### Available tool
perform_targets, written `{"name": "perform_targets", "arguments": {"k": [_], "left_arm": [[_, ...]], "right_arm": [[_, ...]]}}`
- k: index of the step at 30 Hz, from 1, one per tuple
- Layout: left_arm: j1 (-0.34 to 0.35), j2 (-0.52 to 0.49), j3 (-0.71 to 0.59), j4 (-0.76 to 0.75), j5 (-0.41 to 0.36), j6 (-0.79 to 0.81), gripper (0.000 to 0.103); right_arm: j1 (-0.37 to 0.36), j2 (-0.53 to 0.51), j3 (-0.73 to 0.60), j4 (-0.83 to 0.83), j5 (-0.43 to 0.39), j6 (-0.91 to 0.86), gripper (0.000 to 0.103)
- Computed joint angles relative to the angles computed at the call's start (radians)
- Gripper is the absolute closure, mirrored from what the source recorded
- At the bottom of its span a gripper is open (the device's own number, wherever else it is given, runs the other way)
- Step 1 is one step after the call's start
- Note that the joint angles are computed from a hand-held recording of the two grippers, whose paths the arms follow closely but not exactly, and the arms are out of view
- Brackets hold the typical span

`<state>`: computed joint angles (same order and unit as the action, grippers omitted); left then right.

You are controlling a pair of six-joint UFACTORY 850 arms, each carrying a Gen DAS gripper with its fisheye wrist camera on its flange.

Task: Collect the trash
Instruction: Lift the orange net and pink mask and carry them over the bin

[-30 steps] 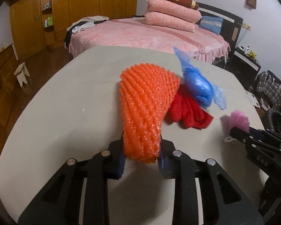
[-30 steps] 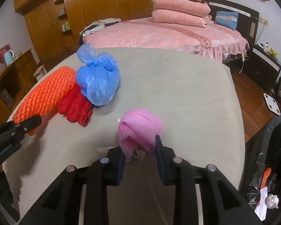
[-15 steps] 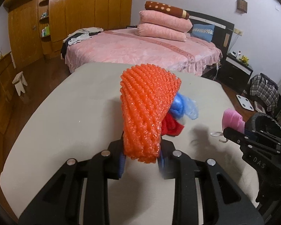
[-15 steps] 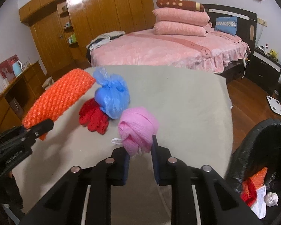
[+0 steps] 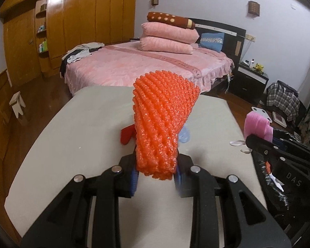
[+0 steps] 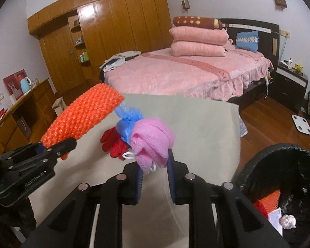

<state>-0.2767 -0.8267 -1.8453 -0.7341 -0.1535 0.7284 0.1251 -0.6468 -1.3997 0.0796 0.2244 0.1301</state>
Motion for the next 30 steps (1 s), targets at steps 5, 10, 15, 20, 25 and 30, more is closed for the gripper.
{"name": "perform_targets", "arguments": {"k": [5,10,15,20,25,30], "left_arm": [[-0.015,0.031,0.035,-0.243,0.005,0.256,0.076],[-0.027,0.045,0.047,-0.406,-0.010,0.435,0.076],[-0.050,0.055,0.052,-0.459,-0.025,0.508,0.076],[-0.080,0.057,0.055,-0.506,-0.054,0.577,0.076],[-0.110,0.054,0.052,-0.528,-0.086,0.629,0.076],[-0.149,0.032,0.024,-0.490,-0.124,0.623,0.076]], "right_arm": [[-0.011,0.052,0.060,0.031,0.045,-0.020,0.082],[-0.033,0.109,0.127,0.055,0.083,-0.032,0.082],[-0.055,0.154,0.179,0.082,0.107,-0.059,0.082],[-0.078,0.205,0.247,0.155,0.133,-0.123,0.082],[-0.107,0.240,0.296,0.229,0.149,-0.177,0.082],[-0.141,0.276,0.356,0.318,0.166,-0.235,0.082]]}}
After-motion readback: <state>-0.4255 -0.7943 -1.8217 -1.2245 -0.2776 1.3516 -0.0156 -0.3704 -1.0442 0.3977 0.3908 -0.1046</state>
